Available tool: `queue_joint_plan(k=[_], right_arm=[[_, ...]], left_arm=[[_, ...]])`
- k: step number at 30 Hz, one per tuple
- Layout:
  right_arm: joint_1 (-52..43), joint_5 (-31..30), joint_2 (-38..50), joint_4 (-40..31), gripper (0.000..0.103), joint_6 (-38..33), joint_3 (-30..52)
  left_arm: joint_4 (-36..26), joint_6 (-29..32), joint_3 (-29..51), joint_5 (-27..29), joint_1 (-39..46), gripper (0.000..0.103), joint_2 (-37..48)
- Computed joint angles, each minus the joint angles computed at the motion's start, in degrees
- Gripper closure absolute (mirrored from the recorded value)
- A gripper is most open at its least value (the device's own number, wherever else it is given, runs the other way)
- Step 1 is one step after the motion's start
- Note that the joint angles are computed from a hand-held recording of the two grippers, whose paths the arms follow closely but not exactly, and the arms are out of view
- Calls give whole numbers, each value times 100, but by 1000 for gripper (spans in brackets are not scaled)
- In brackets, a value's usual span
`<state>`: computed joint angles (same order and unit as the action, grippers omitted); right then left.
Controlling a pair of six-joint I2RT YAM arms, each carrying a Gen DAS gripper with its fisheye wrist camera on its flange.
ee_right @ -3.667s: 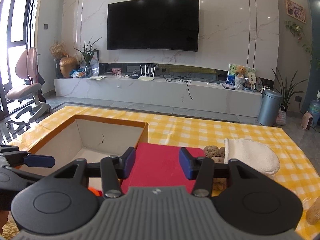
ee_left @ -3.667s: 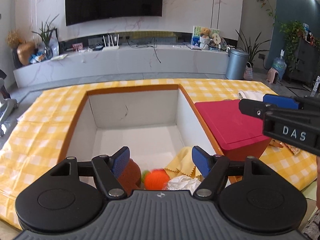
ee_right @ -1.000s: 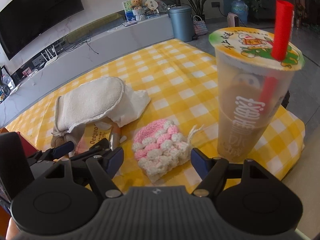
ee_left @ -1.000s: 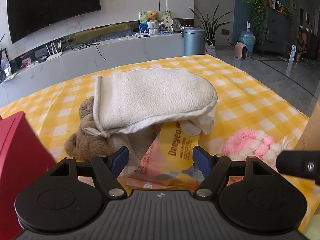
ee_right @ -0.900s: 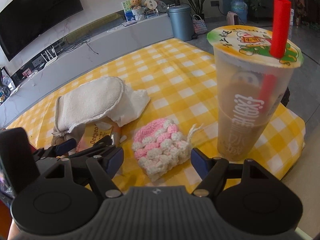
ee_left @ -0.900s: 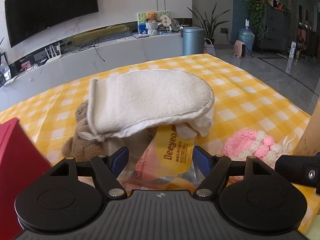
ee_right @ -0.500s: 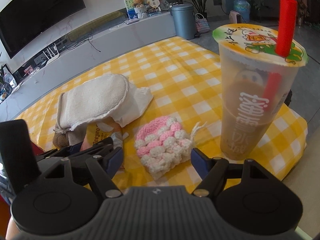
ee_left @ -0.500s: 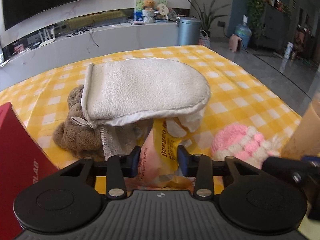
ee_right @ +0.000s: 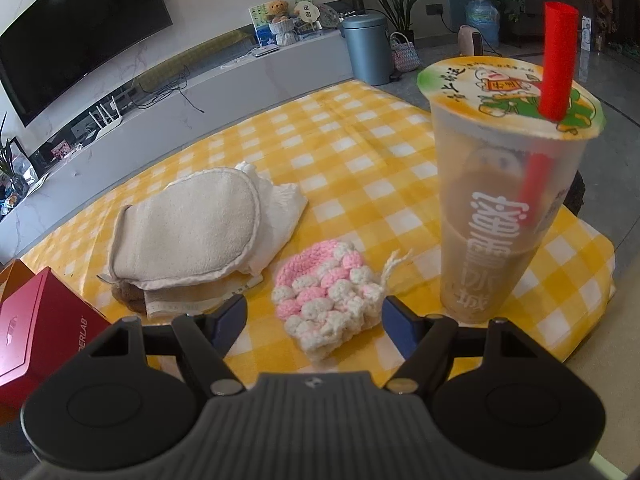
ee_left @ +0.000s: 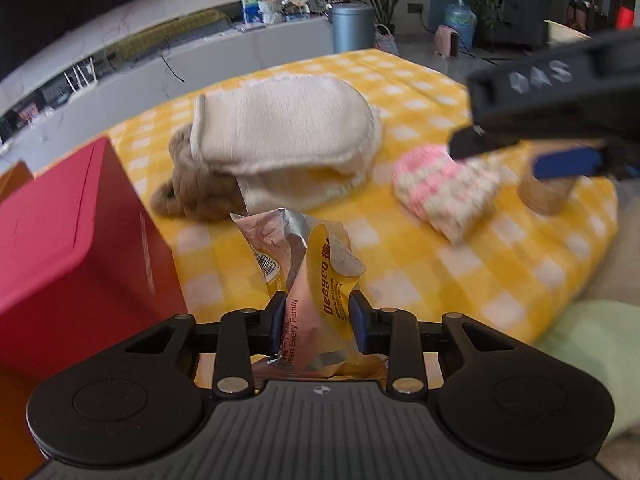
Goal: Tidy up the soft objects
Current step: 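Close the left tool on the Deeyeo snack packet and lift it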
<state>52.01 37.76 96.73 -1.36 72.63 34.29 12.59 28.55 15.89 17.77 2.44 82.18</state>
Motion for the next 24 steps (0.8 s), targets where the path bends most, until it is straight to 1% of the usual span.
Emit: queue_joint_plan(k=[2,3,4,5,6,7,8,9,10,13,15,17,20,21,23,24], right_arm=[[4,17,-31,-22,30,76,-32],[20,47,-55,-41,30,141,-56],[23,58,-69,-64,30,181,-65],[14,51,-67,-88,30,200,-60],[4,35,-52,-121,30,208,-42],[-3,13,-26,-161,30,200,-6],[-5,-5,-3,-184,30,181,23],[2,-13,11,-194,30,158,44],[13,-10,22,-192,30,129,61],[28,11,57,-214,30,61,119],[20,-1,89,-224,30,42,143],[-15,-47,132,-203,30,23,150],[-41,-87,170,-219,30,24,171],[-52,-101,173,-211,30,24,171],[-73,-139,165,-115,29,25,126],[-90,-182,163,-18,27,37,82]], left_arm=[[-457,144,66,201,189,65,-139],[-572,185,106,249,217,64,-133],[-565,207,110,269,213,60,-103],[-385,191,75,224,157,55,-45],[-14,109,-31,119,66,53,6],[278,49,-80,35,-2,48,76],[497,6,-90,22,-55,39,197],[597,-35,-49,44,-78,36,333],[621,-82,16,65,-87,33,458],[705,-173,189,126,-96,31,931],[1026,-208,147,138,-92,27,1181],[1313,-194,129,68,-127,24,1431],[1784,-303,33,146,-76,25,1682],[1903,-298,3,197,-47,26,1736],[1948,-359,-16,287,8,35,1757],[1978,-417,-43,246,2,36,1732]])
